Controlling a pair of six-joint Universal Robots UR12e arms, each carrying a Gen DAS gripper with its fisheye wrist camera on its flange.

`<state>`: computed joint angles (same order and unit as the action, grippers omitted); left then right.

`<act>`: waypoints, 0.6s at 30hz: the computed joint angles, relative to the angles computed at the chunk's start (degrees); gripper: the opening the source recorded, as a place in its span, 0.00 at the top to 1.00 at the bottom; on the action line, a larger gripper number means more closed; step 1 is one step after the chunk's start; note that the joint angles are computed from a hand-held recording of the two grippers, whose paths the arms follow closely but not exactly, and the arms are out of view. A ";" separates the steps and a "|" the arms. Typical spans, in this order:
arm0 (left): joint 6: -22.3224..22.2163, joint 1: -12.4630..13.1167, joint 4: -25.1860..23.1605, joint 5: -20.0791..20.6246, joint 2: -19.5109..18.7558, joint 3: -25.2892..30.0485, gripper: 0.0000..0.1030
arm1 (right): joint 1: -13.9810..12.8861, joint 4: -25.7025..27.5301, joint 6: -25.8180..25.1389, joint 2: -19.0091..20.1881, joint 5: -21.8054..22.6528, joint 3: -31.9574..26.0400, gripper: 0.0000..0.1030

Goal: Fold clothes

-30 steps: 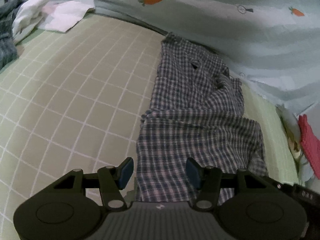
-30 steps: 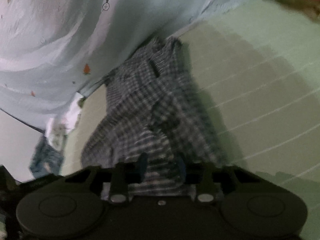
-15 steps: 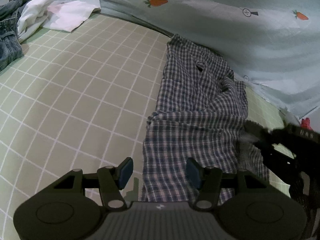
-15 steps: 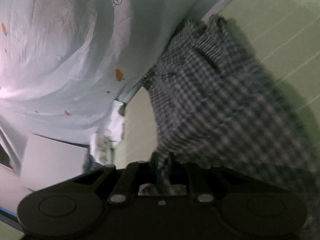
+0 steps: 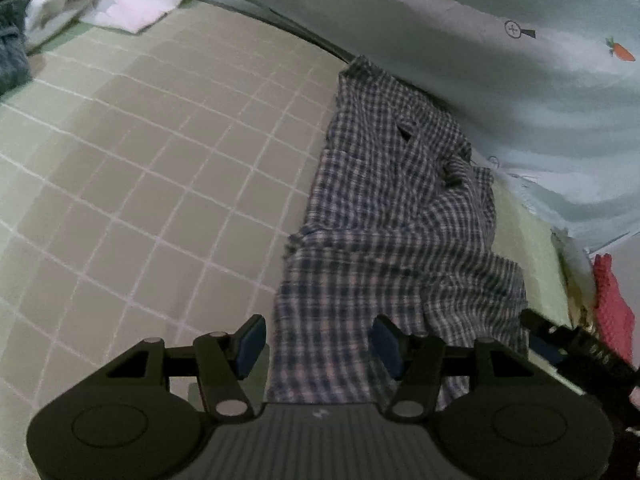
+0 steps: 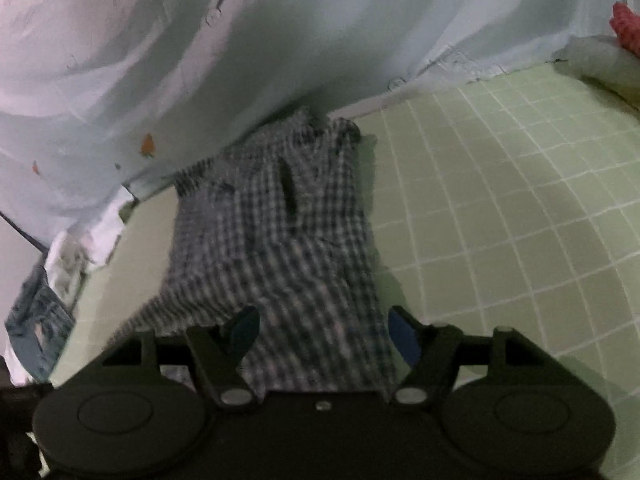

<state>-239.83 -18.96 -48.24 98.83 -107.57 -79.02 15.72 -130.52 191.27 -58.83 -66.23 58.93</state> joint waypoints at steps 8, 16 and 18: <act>6.13 -0.93 -2.71 5.05 -0.84 4.45 0.99 | -1.59 -8.44 3.02 -1.52 6.50 3.83 0.98; 17.36 -0.54 8.78 7.34 -4.51 9.62 0.99 | -2.51 -17.37 8.57 -1.14 3.96 3.71 0.98; 14.31 -0.20 3.61 8.00 -5.88 11.04 0.97 | -2.20 -12.30 7.09 0.07 2.18 1.41 0.91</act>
<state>-225.52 -19.16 -44.63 106.83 -113.45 -67.98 13.52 -142.82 198.37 -58.75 -64.05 60.34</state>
